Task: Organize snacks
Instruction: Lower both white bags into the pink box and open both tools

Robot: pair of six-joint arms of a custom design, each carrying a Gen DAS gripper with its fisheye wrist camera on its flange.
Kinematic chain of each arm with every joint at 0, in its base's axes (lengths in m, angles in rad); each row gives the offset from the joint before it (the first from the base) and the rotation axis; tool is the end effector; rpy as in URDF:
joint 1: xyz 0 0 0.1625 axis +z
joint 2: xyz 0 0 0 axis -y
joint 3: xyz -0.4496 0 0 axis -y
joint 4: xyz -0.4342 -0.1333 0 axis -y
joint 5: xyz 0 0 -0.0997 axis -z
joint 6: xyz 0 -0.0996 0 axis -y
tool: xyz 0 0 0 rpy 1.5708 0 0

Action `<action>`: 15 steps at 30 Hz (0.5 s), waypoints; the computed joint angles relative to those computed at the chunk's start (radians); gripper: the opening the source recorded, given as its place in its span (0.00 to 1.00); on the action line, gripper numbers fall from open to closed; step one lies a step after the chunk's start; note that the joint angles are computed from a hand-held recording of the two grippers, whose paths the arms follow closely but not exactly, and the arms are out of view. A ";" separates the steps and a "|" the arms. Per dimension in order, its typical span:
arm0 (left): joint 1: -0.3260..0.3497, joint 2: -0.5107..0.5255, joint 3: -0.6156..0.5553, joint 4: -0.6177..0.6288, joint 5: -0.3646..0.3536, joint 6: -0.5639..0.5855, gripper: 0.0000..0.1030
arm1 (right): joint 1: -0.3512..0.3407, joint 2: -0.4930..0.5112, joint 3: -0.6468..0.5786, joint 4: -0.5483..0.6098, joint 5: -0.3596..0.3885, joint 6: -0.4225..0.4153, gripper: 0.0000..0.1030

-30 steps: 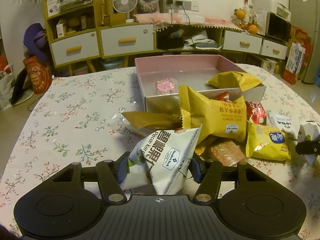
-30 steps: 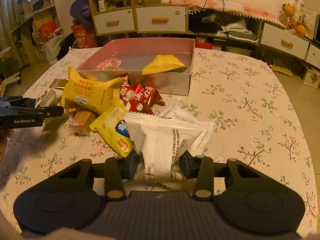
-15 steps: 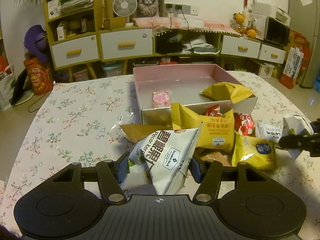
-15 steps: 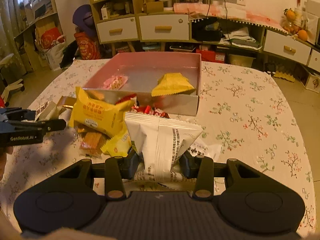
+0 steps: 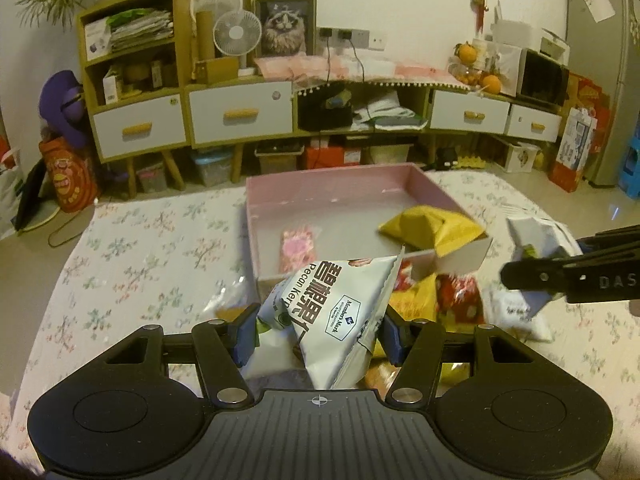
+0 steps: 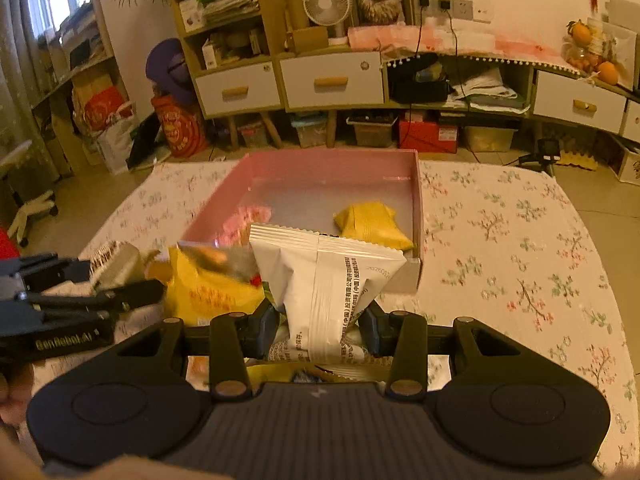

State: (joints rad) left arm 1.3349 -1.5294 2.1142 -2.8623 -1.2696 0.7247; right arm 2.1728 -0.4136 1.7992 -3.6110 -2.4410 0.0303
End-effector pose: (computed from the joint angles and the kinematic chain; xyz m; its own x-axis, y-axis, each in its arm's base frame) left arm 0.0372 -0.5419 0.3644 -0.6111 0.5171 -0.5994 0.7785 0.5298 -0.3366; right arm 0.3925 -0.4703 -0.0738 -0.8082 0.0383 0.5877 -0.4249 0.6530 -0.6269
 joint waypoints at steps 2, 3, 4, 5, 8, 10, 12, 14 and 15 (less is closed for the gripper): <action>-0.011 0.009 -0.003 -0.002 0.004 -0.018 0.56 | -0.002 0.001 -0.011 0.003 0.005 0.015 0.38; -0.018 0.014 -0.006 -0.001 0.007 -0.029 0.56 | -0.004 0.001 -0.017 0.007 0.007 0.024 0.38; -0.023 0.018 -0.006 -0.003 0.011 -0.038 0.56 | -0.005 0.001 -0.025 0.011 0.008 0.032 0.38; -0.030 0.025 -0.009 -0.003 0.015 -0.048 0.56 | -0.007 0.002 -0.035 0.014 0.008 0.036 0.38; -0.050 0.047 -0.022 -0.001 0.025 -0.082 0.56 | -0.010 0.003 -0.060 0.010 0.003 0.046 0.38; -0.060 0.066 -0.036 0.001 0.030 -0.103 0.56 | -0.018 -0.001 -0.077 0.007 0.015 0.071 0.38; -0.067 0.089 -0.054 0.002 0.037 -0.125 0.56 | -0.025 -0.001 -0.094 -0.005 0.019 0.066 0.38; -0.068 0.116 -0.082 0.024 0.035 -0.146 0.57 | -0.034 0.001 -0.117 -0.008 0.019 0.034 0.38; -0.067 0.128 -0.095 0.034 0.035 -0.155 0.57 | -0.039 0.002 -0.125 -0.008 0.019 0.015 0.38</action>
